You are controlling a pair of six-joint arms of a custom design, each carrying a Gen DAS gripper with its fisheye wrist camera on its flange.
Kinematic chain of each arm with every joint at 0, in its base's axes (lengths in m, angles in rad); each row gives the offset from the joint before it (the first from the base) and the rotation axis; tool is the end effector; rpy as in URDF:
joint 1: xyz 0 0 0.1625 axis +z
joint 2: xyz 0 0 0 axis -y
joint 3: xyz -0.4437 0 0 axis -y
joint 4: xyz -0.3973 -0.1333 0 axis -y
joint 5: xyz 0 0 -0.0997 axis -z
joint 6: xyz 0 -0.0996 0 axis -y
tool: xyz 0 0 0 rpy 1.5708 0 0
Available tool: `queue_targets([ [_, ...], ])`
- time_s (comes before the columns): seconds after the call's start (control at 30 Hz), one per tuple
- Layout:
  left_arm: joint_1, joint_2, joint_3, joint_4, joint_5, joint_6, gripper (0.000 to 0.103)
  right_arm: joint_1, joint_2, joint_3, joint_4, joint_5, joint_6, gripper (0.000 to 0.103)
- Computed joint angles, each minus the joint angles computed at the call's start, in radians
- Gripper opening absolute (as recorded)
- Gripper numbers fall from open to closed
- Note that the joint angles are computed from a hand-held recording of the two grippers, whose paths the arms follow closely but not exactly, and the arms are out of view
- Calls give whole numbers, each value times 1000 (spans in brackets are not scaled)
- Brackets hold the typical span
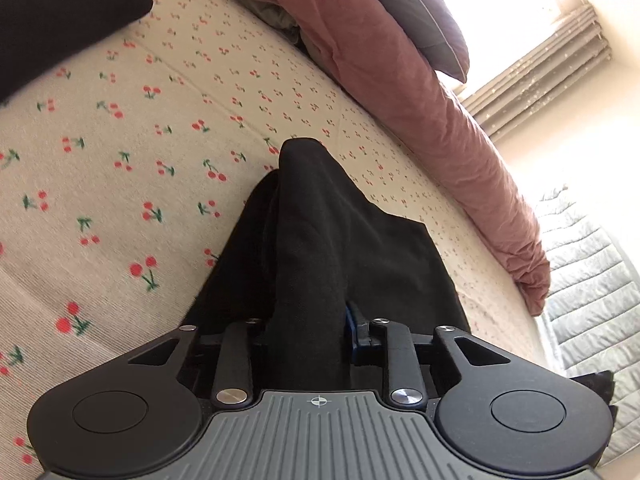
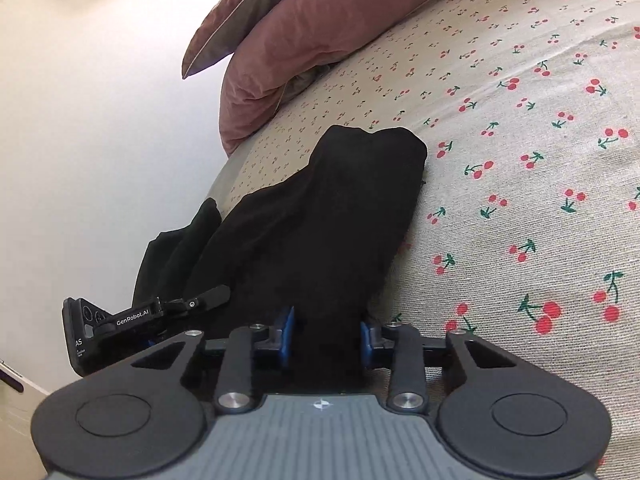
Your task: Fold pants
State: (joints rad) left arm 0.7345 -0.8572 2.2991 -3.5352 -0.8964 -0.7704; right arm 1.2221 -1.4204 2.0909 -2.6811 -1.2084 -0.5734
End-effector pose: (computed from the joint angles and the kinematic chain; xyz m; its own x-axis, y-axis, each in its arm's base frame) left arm -0.2154 -0.4579 0.0863 -0.9895 -0.1383 -0.0408 -0.0641 0.6751 -0.7350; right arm -0.0150 -0.5347 0.3125 -0.9493 -0.3121 -0.0385 -0.2450 0.8107 -0.5317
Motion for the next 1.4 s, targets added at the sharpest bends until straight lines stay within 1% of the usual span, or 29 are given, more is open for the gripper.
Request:
queue_targets([
  [0.1,-13,5,-20,50,29,3,24,-1,-7,-25,60,7,16,20],
  [0.23,-11,14,-35,56,28,0,24,21,-14,-38,74,-5,-10,17],
  [0.33,-2,20,-45,43,13,-3,23,28,-20,-35,65,-2,-11,16],
  [0.43,6,24,-54,35,-7,-2,23,21,-31,-31,61,5,-22,15],
  [0.7,14,95,-136,0,-63,10,23,-7,-66,-36,38,38,-10,15],
  [0.83,8,144,-199,8,-83,20,23,-24,-84,-59,44,39,-5,14],
  [0.97,6,201,-279,36,-115,30,23,-56,-108,-84,53,44,4,14],
  [1.1,6,268,-373,61,-163,56,23,-95,-129,-121,68,62,42,13],
  [1.27,4,354,-482,47,-214,113,22,-134,-122,-172,4,97,63,13],
  [1.33,6,383,-511,24,-216,134,22,-147,-110,-191,-28,104,61,13],
  [1.37,7,397,-523,7,-204,140,22,-150,-95,-201,-54,102,60,13],
  [1.4,4,409,-531,-5,-176,142,22,-154,-84,-208,-71,100,57,13],
])
